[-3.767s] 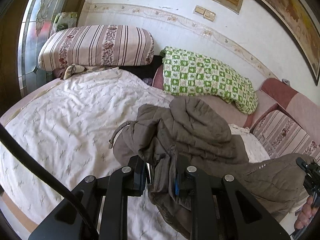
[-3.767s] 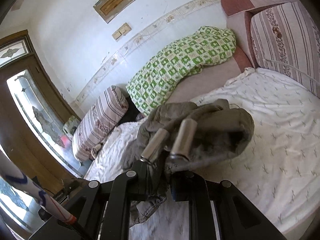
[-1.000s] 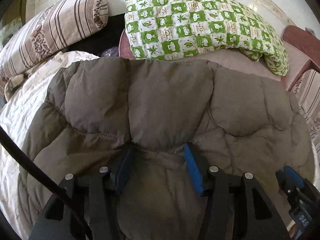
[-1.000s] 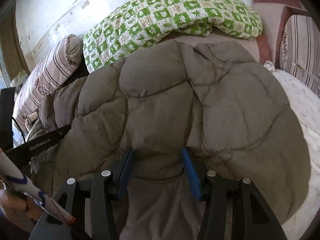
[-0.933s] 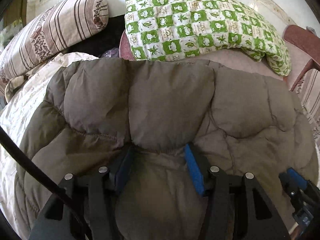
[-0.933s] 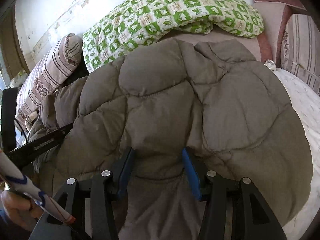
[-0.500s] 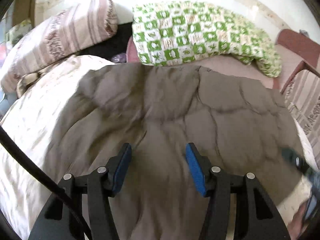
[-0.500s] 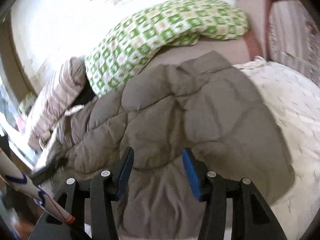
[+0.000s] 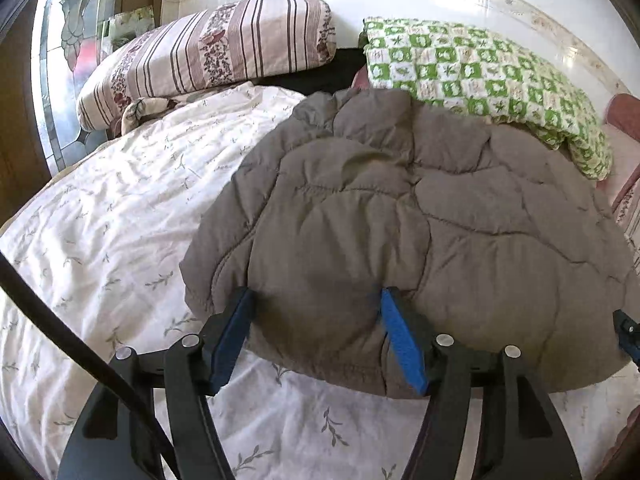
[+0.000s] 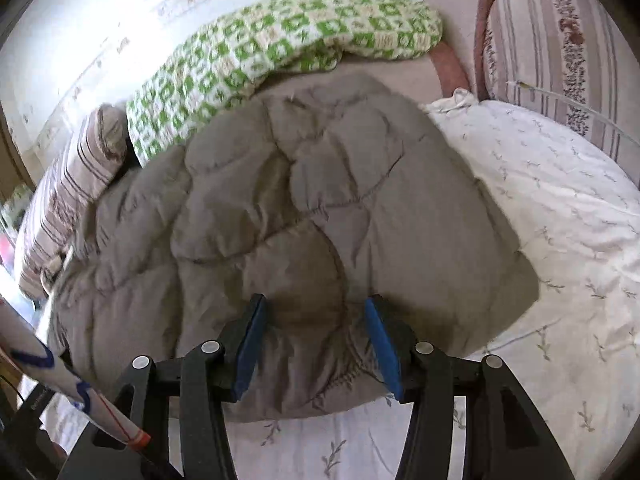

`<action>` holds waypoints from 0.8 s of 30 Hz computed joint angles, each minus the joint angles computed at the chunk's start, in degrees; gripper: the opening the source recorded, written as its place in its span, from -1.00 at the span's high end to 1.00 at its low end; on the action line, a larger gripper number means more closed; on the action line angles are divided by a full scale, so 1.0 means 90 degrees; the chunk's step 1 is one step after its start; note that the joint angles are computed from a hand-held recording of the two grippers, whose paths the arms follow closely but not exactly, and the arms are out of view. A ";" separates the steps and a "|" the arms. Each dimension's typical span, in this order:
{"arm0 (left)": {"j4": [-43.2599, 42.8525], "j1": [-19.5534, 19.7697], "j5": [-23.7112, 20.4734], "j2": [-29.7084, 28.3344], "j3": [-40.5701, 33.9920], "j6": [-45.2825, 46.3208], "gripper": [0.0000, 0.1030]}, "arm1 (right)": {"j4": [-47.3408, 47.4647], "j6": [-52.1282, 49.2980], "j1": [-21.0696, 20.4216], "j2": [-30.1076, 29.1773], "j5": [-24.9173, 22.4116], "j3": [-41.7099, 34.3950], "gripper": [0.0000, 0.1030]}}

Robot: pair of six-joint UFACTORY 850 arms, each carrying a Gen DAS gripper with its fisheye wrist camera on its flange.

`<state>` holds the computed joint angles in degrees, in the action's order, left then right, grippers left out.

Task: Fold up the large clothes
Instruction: 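Lay the folded hem over the hood with both grippers, then open both grippers and release the folded jacket onto the bed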

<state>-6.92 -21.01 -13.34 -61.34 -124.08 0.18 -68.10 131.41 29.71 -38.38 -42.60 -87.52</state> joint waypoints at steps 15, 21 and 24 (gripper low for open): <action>0.1667 -0.0123 -0.0023 -0.0202 -0.0224 -0.1554 -0.41 | 0.0087 -0.0418 0.0145 -0.0267 -0.0571 -0.0397 -0.20; 0.1815 -0.0130 0.0014 -0.0181 -0.0176 -0.1685 -0.42 | -0.0700 -0.0767 0.0428 -0.0531 -0.1021 -0.0844 -0.20; 0.2005 -0.0132 0.0028 -0.0173 -0.0157 -0.1850 -0.43 | -0.0435 -0.1140 0.0331 -0.0716 -0.0510 -0.1046 -0.20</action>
<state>11.13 -22.21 -13.08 -62.89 -125.50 -16.47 -72.02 121.15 32.69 -44.82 -47.19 -96.93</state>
